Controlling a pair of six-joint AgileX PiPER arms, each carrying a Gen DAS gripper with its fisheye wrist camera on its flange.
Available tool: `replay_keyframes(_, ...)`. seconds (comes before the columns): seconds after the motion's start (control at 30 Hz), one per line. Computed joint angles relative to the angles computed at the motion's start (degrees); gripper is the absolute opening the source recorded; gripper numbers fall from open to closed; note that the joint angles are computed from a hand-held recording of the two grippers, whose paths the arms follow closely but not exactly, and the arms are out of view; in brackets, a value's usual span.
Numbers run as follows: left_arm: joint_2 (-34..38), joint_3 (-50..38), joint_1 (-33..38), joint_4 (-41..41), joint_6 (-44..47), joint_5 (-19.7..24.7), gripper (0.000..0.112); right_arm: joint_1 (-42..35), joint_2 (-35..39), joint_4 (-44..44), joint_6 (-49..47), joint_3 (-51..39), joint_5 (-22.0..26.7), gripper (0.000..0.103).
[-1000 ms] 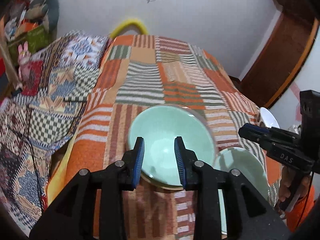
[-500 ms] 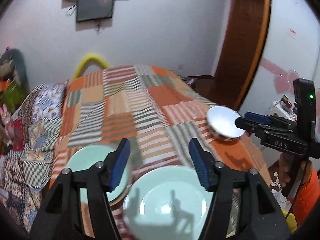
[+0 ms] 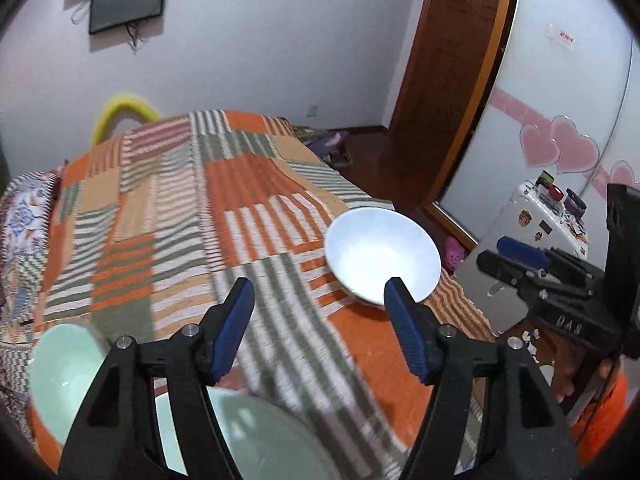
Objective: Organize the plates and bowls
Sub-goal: 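Open both grippers and move them to the white bowl rim, then close both grippers on the white bowl rim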
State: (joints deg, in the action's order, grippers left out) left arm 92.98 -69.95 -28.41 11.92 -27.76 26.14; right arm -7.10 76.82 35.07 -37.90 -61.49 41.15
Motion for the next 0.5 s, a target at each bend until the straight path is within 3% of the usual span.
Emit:
replay_keyframes(0.2, 12.1, -8.2, 3.7, -17.7, 14.0, 0.2, 0.063, -0.2, 6.5, 1.6, -1.5, -0.1, -2.1, 0.050)
replay_keyframes(0.5, 24.1, -18.5, 5.2, -29.1, 25.0, 4.6, 0.033, -1.3, 13.7, 3.3, -1.3, -1.3, -3.2, 0.050)
